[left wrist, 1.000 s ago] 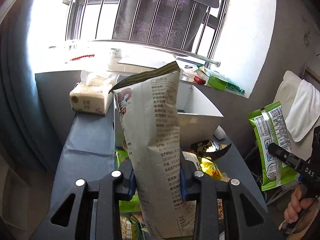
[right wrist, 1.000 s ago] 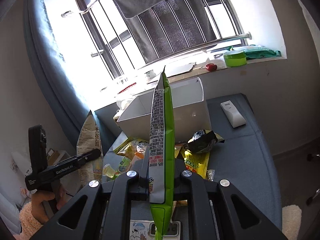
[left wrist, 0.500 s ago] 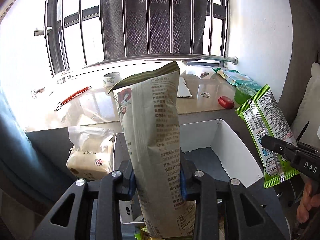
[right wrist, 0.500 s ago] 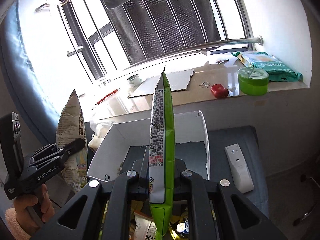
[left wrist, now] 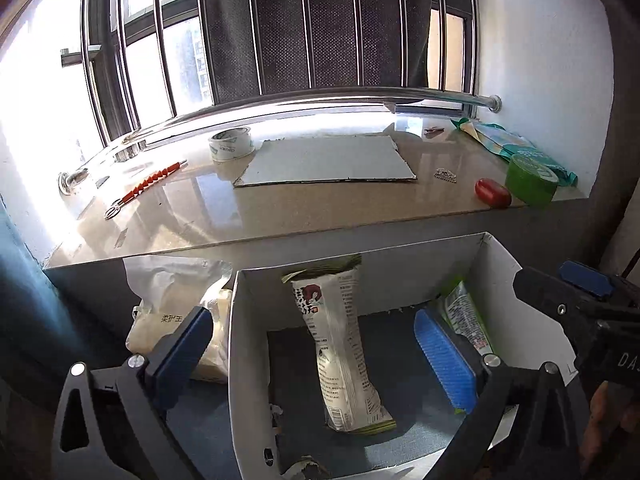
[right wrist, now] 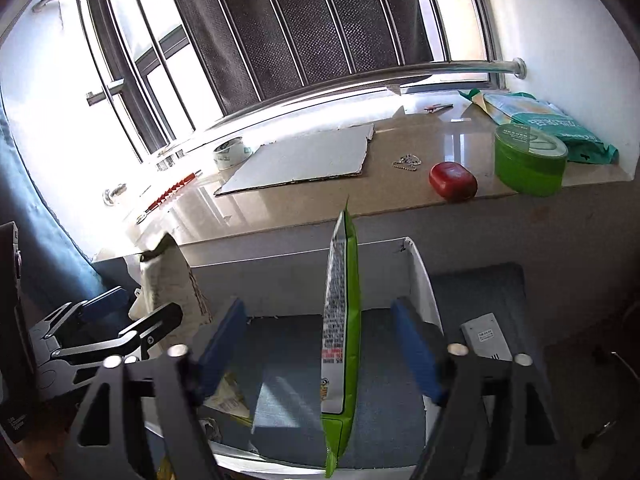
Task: Organize snacks
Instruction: 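Withdraw both tools from the box back toward the snack pile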
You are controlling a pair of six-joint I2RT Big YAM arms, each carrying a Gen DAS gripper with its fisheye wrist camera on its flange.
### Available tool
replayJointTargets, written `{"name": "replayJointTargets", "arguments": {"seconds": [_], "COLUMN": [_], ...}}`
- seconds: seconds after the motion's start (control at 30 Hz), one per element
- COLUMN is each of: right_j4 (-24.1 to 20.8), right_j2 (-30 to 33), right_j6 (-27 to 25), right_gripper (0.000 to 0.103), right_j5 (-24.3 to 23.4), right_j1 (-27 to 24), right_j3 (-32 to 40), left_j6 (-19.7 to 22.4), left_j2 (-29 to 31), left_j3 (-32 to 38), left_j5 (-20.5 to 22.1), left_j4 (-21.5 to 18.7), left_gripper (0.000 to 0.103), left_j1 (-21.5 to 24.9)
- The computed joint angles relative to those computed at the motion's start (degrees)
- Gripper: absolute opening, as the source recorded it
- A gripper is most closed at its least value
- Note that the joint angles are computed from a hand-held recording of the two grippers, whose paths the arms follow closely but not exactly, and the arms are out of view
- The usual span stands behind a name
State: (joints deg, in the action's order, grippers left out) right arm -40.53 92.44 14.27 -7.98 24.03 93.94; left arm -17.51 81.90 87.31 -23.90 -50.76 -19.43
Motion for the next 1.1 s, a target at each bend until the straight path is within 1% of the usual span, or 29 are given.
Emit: {"name": "replayJointTargets", "arguments": {"seconds": [0.07,0.1,0.13,0.2,0.23,0.27,0.3,0.37,0.4,0.5,0.53,0.57,0.63,0.67,0.7,0.77,0.83,0.87,0.93,0.97,1.0,1.03,1.1], "right_j4": [2.47,3.75,4.45,3.82,2.89,2.43,3.21,5.66,6.98,10.74,11.24,11.28,11.79,11.48,11.25,10.77,10.22,10.29,9.28,9.04,8.92,8.25,6.84], "right_j2": [-1.44,-2.31,-3.02,-3.91,-4.34,-5.05,-6.23,-9.57,-11.57,-18.35,-20.63,-23.02,-27.78,-30.13,-32.32,-36.49,-40.6,-42.44,-45.76,-47.31,-48.83,-50.24,-52.52], "right_j6": [-1.02,-1.33,-1.25,0.17,1.72,3.54,5.0,7.72,8.5,9.25,8.9,8.01,6.09,5.27,4.46,1.55,-0.97,-1.76,-3.02,-3.95,-4.42,-4.69,-4.92], "right_gripper": [0.103,0.103,0.103,0.103,0.103,0.103,0.103,0.103,0.103,0.103,0.103,0.103,0.103,0.103,0.103,0.103,0.103,0.103,0.103,0.103,0.103,0.103,0.103], "right_j5": [2.3,2.75,2.24,-0.5,-2.29,-4.98,-8.1,-11.45,-13.07,-17.89,-18.69,-19.26,-20.35,-20.08,-20.09,-20.62,-18.86,-18.52,-16.06,-14.78,-13.52,-12.4,-12.1], "right_j1": [0.25,0.29,0.2,-0.34,-0.75,-1.23,-1.95,-2.85,-3.29,-4.29,-4.49,-4.58,-4.83,-4.81,-4.8,-5.12,-4.9,-4.98,-4.78,-4.46,-4.21,-4.06,-4.44], "right_j3": [-1.98,-3.0,-3.65,-3.47,-3.09,-2.95,-3.61,-5.84,-7.34,-12.54,-14.16,-15.8,-19.33,-20.99,-22.58,-25.87,-29.39,-31.21,-34.48,-36.15,-37.88,-39.37,-42.09], "left_j6": [0.78,1.29,1.6,0.34,-0.35,-1.01,-1.48,-1.51,-1.44,-3.46,-4.26,-6.06,-10.77,-14.57,-17.96,-22.92,-30.09,-35.03,-42.95,-46.54,-49.37,-50.81,-54.12], "left_j2": [-1.93,-3.05,-4.24,-6.57,-8.4,-10.55,-12.97,-17.96,-20.36,-26.81,-28.84,-30.39,-31.95,-32.29,-32.79,-33.8,-33.0,-32.2,-30.42,-29.82,-29.4,-29.51,-29.47], "left_j3": [-1.36,-2.07,-2.58,-3.0,-3.73,-4.84,-6.25,-8.79,-10.12,-13.24,-14.39,-14.98,-15.09,-14.96,-15.34,-17.02,-17.14,-17.1,-17.04,-17.39,-17.95,-18.94,-20.7], "left_j5": [-0.34,-0.8,-1.23,-0.88,-0.14,-0.08,-1.15,-4.6,-7.01,-15.64,-18.32,-21.45,-26.55,-29.59,-32.07,-36.21,-39.86,-41.58,-43.11,-43.57,-43.36,-42.75,-41.15], "left_j4": [1.01,1.74,2.16,1.33,1.39,1.85,2.66,3.32,3.7,2.41,2.2,0.89,-3.83,-7.07,-9.34,-11.12,-17.12,-21.34,-28.58,-31.22,-32.79,-32.64,-32.39], "left_gripper": [0.103,0.103,0.103,0.103,0.103,0.103,0.103,0.103,0.103,0.103,0.103,0.103,0.103,0.103,0.103,0.103,0.103,0.103,0.103,0.103,0.103,0.103,0.103], "left_j1": [-0.32,-0.62,-0.86,-1.1,-1.23,-1.73,-2.68,-5.67,-7.6,-15.12,-18.01,-21.09,-26.9,-30.21,-33.46,-39.61,-44.85,-47.4,-50.73,-52.22,-53.65,-54.69,-56.58]}}
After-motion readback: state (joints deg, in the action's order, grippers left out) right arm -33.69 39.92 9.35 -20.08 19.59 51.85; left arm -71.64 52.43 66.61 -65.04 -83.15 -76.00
